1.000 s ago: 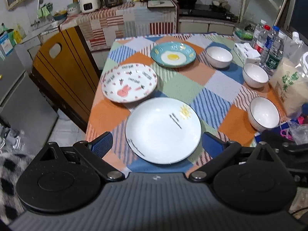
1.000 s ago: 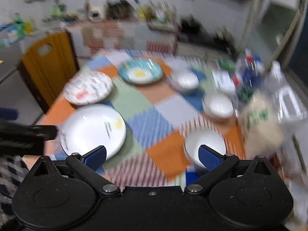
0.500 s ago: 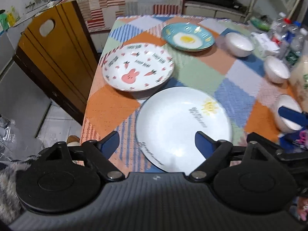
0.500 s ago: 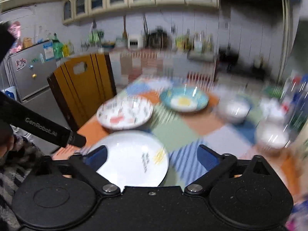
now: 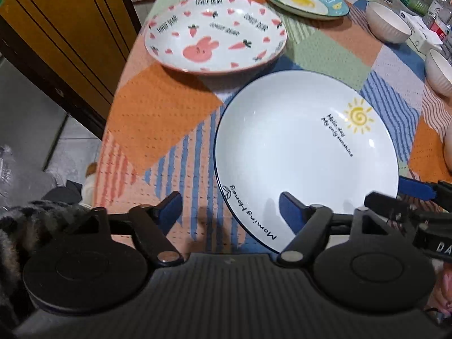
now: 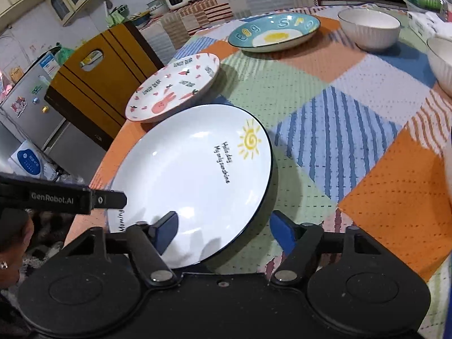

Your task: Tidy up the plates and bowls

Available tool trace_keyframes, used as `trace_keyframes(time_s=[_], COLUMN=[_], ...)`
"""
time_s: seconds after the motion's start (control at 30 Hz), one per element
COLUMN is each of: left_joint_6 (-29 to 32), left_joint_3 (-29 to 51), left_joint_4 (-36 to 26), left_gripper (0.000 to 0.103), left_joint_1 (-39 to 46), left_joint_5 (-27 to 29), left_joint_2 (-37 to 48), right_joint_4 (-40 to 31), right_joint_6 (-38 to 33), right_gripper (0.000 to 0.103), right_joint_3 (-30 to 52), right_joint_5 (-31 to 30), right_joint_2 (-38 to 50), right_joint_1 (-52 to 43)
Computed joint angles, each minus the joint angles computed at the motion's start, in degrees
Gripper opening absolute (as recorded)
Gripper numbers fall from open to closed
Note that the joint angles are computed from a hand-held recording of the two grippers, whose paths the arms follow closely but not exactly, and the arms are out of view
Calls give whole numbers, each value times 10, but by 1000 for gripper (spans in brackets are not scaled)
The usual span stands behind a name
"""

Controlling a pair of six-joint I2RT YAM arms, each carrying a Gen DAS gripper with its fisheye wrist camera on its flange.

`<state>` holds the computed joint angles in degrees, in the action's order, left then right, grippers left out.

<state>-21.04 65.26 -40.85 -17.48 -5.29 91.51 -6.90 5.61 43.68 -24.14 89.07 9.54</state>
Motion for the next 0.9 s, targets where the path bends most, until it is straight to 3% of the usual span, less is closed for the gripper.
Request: trace_keyframes(time_s=[0.13,0.17,0.23,0.37,0.4,0.47,0.9], left_joint_6=[6,8,12,20,17,12,27], left_joint_3=[-22,-24,-28,-29,-28,-29,-25], left_joint_4=[32,36,41,50,51,55,45], left_gripper=[66,64,54,31,31,32,30], left_joint_1=[10,13,16,26,26,27,-4], left_joint_5=[22,26,37,76,78,82,72], left_joint_2=[-1,0,3,12,14,14,-4], right_joint_4=[33,29,39,69,81,98,56], right_joint_6=[-5,-9,-7,3,5,3,-77], right_gripper=[74,68,58,47,44,26,23], right_joint_3=[-12,-5,-9,-25,-31,-40,-15], right_joint_5=[4,2,-2,-3,-1,11,-28], right_joint_2=[11,19,21,20,20,20,3], right_joint_1=[9,9,9,-1,-5,-11,-55])
